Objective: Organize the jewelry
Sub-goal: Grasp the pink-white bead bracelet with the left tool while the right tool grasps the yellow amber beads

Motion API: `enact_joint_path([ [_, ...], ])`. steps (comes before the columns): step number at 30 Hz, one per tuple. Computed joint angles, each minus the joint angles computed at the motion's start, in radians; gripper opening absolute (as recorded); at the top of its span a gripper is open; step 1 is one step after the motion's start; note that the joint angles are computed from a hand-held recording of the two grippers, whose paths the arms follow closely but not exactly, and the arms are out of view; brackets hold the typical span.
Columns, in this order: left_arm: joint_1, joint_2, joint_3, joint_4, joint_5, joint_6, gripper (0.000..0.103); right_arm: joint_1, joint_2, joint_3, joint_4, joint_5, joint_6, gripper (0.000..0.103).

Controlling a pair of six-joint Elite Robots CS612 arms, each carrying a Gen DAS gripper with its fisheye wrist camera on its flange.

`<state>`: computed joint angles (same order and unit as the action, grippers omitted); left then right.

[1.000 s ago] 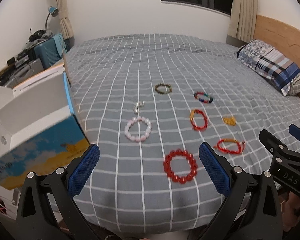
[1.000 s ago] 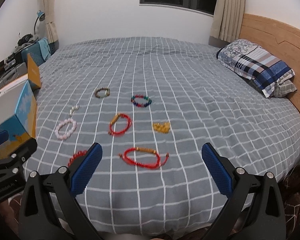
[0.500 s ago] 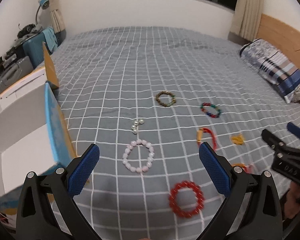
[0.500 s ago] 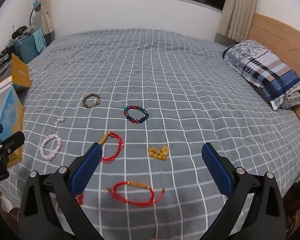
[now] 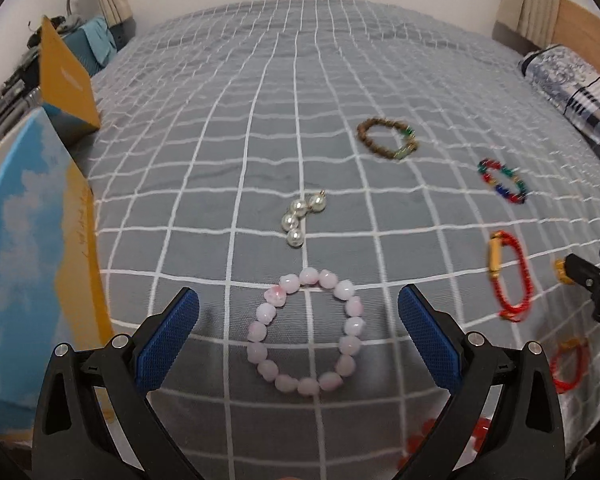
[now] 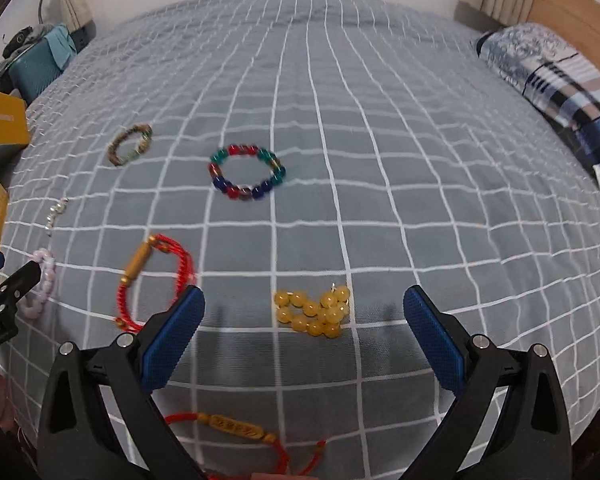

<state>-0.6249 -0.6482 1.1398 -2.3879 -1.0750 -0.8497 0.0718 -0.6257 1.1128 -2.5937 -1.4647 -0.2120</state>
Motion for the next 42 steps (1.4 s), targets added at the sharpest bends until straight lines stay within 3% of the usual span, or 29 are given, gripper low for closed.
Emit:
enact_joint_path([
  [3, 0.007, 0.014, -0.015, 0.019, -0.025, -0.004, 0.097, -0.005, 0.010, -0.013, 0.021, 0.007, 0.013, 0.095],
  [9, 0.009, 0.025, -0.022, 0.025, -0.030, -0.001, 0.097, -0.009, 0.032, -0.053, 0.115, 0.009, 0.029, 0.078],
  [14, 0.009, 0.028, -0.027, 0.030, -0.045, 0.005, 0.088, -0.009, 0.037, -0.058, 0.119, 0.010, 0.050, 0.067],
  [17, 0.009, 0.025, -0.028, 0.037, -0.061, 0.013, 0.075, -0.011, 0.041, -0.067, 0.131, 0.008, 0.054, 0.059],
  [20, 0.007, 0.021, -0.027, 0.043, -0.070, 0.015, 0.060, -0.012, 0.040, -0.068, 0.135, 0.004, 0.060, 0.040],
  [23, 0.004, 0.017, -0.023, 0.052, -0.069, 0.020, 0.041, -0.012, 0.041, -0.070, 0.137, -0.004, 0.072, 0.025],
  [24, 0.002, 0.016, -0.025, 0.069, -0.059, 0.015, 0.029, -0.013, 0.040, -0.070, 0.140, -0.003, 0.077, 0.019],
  [25, 0.001, 0.016, -0.025, 0.076, -0.053, 0.015, 0.020, -0.014, 0.039, -0.069, 0.142, 0.002, 0.079, 0.018],
  [33, 0.005, -0.004, 0.017, -0.018, -0.081, 0.003, 0.020, -0.013, 0.018, -0.032, 0.087, 0.011, 0.090, 0.018],
  [42, -0.002, -0.020, 0.046, -0.088, -0.057, 0.010, 0.020, -0.008, -0.005, 0.021, -0.030, 0.018, 0.079, 0.018],
])
